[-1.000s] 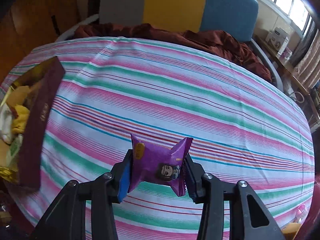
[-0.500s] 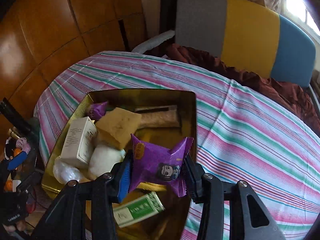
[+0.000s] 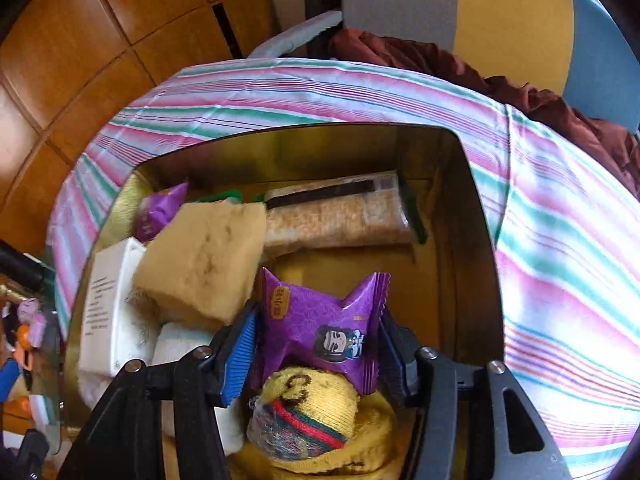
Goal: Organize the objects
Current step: 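Carry the purple candy packet into the gold tin and open the right gripper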
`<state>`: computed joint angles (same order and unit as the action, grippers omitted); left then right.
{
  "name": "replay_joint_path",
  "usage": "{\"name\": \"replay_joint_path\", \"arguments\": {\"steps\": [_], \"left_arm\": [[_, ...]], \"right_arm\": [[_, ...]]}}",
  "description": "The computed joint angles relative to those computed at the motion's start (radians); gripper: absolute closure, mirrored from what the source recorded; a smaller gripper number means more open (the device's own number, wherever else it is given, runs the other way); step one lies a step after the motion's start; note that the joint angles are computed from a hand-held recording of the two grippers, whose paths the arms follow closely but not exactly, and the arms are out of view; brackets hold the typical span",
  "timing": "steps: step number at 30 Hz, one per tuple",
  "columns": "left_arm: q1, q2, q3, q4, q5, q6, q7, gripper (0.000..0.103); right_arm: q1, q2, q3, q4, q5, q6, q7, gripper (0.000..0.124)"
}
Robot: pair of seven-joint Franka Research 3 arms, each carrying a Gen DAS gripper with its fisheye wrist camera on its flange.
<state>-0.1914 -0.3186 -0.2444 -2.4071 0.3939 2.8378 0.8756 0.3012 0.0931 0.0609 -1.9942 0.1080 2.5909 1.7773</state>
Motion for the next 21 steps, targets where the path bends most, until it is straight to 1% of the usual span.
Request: {"name": "replay_joint_path", "arguments": {"steps": [2, 3, 5, 8, 10, 13, 15, 18, 21], "left_arm": [[0.006, -0.004, -0.008, -0.004, 0.01, 0.015, -0.015, 0.0], [0.008, -0.005, -0.01, -0.005, 0.014, 0.02, -0.022, 0.0], [0.011, -0.009, -0.019, -0.003, 0.027, 0.018, -0.035, 0.0], [0.034, -0.013, -0.054, 0.01, 0.079, -0.006, -0.083, 0.0], [0.044, -0.017, -0.07, 0.015, 0.117, -0.017, -0.118, 0.0], [0.04, -0.023, -0.078, 0.019, 0.148, -0.029, -0.15, 0.0], [0.041, -0.03, -0.087, 0.019, 0.171, -0.036, -0.178, 0.0], [0.037, -0.039, -0.101, 0.022, 0.2, -0.064, -0.221, 0.0], [0.037, -0.056, -0.112, 0.01, 0.234, -0.07, -0.276, 0.0]], "right_arm": [[-0.001, -0.023, 0.003, -0.032, 0.014, 0.038, -0.014, 0.064], [-0.001, -0.04, 0.004, -0.051, 0.017, 0.058, -0.013, 0.06], [-0.002, -0.071, 0.006, -0.084, 0.018, 0.102, -0.007, 0.055], [-0.002, -0.109, 0.011, -0.124, -0.024, 0.155, 0.04, 0.055], [-0.008, -0.15, 0.019, -0.161, -0.07, 0.175, 0.081, 0.055], [-0.031, -0.211, 0.045, -0.216, -0.184, 0.185, 0.183, 0.055], [-0.058, -0.255, 0.075, -0.257, -0.268, 0.187, 0.265, 0.055], [-0.123, -0.337, 0.143, -0.326, -0.428, 0.17, 0.44, 0.051], [-0.194, -0.423, 0.219, -0.393, -0.565, 0.154, 0.617, 0.05]]}}
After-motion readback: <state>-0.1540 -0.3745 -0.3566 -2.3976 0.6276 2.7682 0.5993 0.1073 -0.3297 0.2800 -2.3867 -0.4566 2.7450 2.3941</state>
